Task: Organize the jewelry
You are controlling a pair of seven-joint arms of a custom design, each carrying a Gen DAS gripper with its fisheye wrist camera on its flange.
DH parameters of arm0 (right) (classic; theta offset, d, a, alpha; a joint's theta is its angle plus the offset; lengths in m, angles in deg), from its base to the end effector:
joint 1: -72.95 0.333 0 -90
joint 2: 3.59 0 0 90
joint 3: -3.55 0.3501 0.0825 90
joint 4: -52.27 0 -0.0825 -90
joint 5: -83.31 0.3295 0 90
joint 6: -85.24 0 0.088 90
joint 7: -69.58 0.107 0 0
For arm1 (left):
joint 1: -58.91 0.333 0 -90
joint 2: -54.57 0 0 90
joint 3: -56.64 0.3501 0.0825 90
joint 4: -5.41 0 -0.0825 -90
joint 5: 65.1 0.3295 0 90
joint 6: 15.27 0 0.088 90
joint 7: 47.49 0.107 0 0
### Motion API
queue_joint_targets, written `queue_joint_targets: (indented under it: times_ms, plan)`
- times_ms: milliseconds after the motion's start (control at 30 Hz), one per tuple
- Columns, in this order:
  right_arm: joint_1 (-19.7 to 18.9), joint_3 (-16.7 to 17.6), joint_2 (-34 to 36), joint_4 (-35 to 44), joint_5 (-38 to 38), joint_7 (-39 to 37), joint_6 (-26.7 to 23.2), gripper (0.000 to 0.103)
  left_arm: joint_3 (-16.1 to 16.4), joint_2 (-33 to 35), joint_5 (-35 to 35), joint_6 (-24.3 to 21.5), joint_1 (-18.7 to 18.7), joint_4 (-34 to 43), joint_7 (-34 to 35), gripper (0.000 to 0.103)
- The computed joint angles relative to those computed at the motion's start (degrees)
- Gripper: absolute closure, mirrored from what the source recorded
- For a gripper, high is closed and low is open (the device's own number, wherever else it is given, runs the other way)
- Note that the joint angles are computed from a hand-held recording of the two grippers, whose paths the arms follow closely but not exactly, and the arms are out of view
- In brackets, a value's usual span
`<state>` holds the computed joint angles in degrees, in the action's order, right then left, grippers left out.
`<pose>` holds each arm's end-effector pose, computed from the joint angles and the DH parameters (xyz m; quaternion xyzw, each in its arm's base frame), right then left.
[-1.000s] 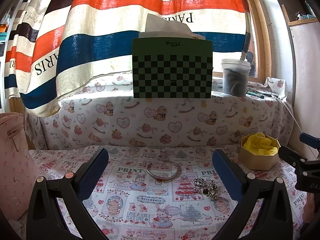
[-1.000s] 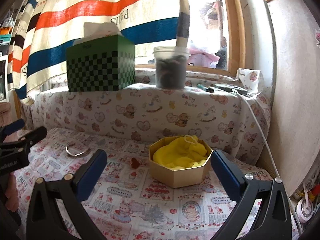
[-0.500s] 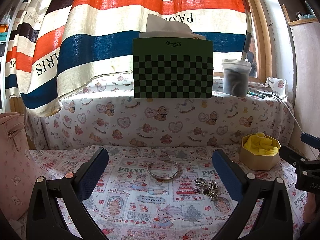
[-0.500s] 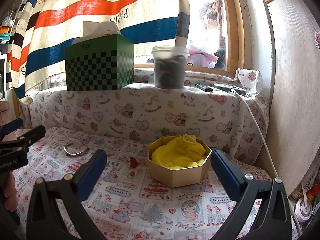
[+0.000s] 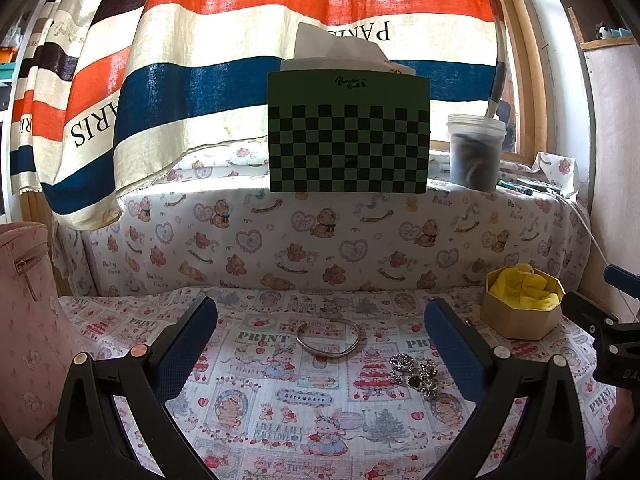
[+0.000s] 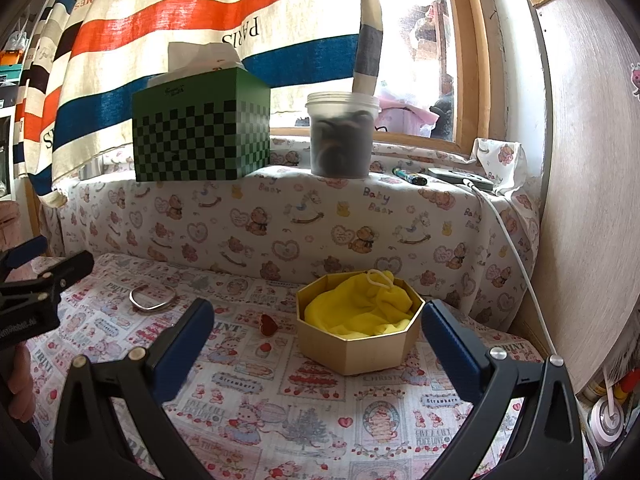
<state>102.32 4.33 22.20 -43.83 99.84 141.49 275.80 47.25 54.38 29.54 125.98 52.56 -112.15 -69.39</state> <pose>0.6036 0.3132 0.5475 -0.7156 0.4161 -0.3042 0.4714 0.5143 -0.1468 0.5413 -0.6872 0.4295 -0.3162 0.4934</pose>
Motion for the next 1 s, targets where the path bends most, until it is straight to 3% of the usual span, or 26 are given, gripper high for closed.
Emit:
queue_joint_targets:
  times_ms: [233,500,567,600,633,700,733,767,833,900,1000]
  plan:
    - [0.4,-0.4,-0.1,0.1,0.2,0.2,-0.5,0.000,0.0,-0.1,-0.7,-0.2,0.0,-0.1,0.3,0.000]
    - [-0.9,1.4,-0.1,0.1,-0.4,-0.5,-0.4,0.000,0.2,0.3,-3.4,1.0,0.3,0.5,3.2,0.000]
    - [0.6,-0.7,0.0,0.5,0.1,0.2,-1.3,0.000,-0.2,2.5,-14.1,-1.9,-0.1,3.5,17.2,0.000]
    - [0.3,-0.4,0.0,0.4,0.2,0.4,-1.3,0.000,1.0,3.7,-19.7,-4.8,-1.8,5.6,22.9,0.000]
    - [-0.7,0.7,-0.1,0.4,0.1,0.4,-1.5,0.000,1.5,4.2,-24.0,-4.5,-1.5,6.7,25.1,0.001]
    - [-2.4,2.5,0.1,1.2,0.1,0.6,-3.8,0.000,1.6,4.0,-35.6,4.5,1.8,7.1,31.9,0.005]
    - [-2.9,2.9,0.2,1.9,0.1,0.9,-5.4,0.000,1.7,4.2,-44.2,7.3,2.7,7.9,38.2,0.006]
    - [-3.0,2.7,0.4,2.5,0.1,1.5,-6.9,0.000,1.6,4.7,-49.9,7.0,3.0,9.2,42.7,0.007]
    - [-2.3,1.5,0.5,3.0,-0.3,2.8,-7.8,0.000,1.4,6.3,-54.8,3.3,2.2,13.5,48.0,0.016]
    - [-2.3,1.2,0.5,3.0,-0.6,3.6,-7.5,0.000,1.3,8.0,-58.1,-0.3,1.4,17.1,51.5,0.053]
    - [-1.5,-0.1,0.8,3.3,-1.2,5.1,-7.7,0.000,0.6,9.8,-71.3,3.8,3.2,17.5,59.9,0.079]
